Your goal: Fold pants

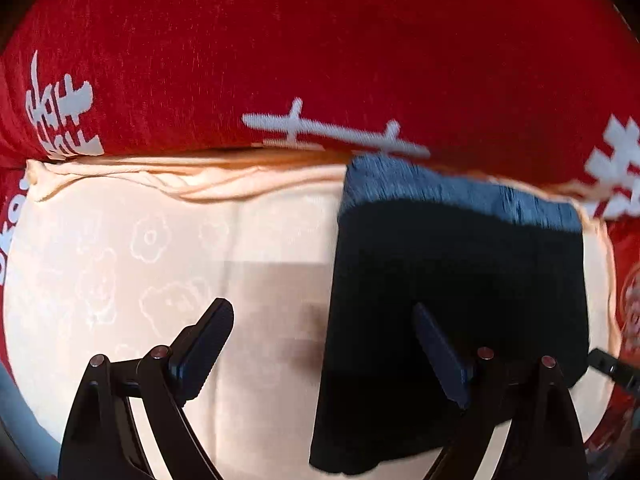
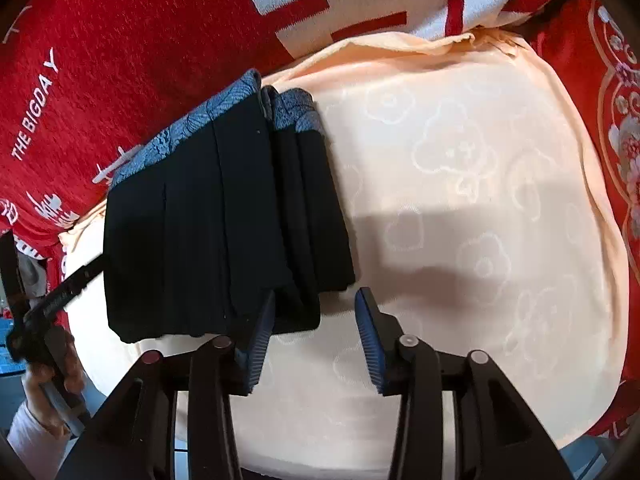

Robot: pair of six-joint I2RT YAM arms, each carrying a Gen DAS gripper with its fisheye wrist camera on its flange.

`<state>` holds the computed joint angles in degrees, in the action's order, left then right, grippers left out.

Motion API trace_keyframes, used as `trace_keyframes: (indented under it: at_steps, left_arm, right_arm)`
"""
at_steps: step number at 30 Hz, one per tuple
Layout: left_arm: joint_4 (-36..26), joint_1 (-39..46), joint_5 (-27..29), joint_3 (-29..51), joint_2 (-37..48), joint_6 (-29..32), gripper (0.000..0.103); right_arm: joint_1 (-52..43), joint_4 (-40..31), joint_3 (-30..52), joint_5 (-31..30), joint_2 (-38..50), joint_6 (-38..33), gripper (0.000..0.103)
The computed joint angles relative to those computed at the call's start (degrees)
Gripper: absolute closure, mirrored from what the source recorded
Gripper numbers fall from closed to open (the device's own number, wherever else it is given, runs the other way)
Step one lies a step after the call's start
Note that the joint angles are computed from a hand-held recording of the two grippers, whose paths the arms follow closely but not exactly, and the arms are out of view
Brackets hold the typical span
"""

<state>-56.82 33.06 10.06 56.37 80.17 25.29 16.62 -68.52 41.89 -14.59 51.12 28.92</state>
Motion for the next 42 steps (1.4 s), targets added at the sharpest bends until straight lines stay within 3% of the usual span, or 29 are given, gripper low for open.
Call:
trace_keyframes:
  at_steps: [8,11,18,21,25,26,34,42]
  left_arm:
    - [10.87,-6.42,-6.25,-4.85,1.81,-1.13,0.011]
    - [14.05,-8.29,-8.49,-7.02,1.08,-0.77,0.005]
    - [7.01,-5.38,-5.37,-0.63,6.02,-0.95,0.003]
    - [6.33,-5.03,-5.16,0.1,6.29,-0.62,0.001]
    - [4.92,-4.14,-4.52,1.42,7.42,-0.56,0.001]
    - [5.7,-1.41,-3.96,-0.27,6.96,1.95,0.001]
    - [2.74,1.91,-2.31,1.26,8.48,4.67,0.001]
    - [-1.79,2.12,-0.13,3.38,10.35,6.44,0.001]
  right_arm:
    - [0.23,6.03,2.6,0.04,5.69,-0.28,0.057]
    - [2.21,8.63,3.72,0.49,8.76,-0.13,0.057]
    - [5.34,10.62,3.79,0.8,11.71,0.96,0.057]
    - [4.77,9.91,3.25,0.87,11.28,0.61,0.047]
    - [3.09,9.07,3.1,0.87,11.42,-1.66,0.044]
    - [2.78,8.86,3.04,0.78,11.36,-1.89,0.044]
    - [0.13,8.0,1.22,-0.05,9.97,-3.25,0.024]
    - [-4.0,10.04,-1.72,-1.94,7.77,-3.54,0.017]
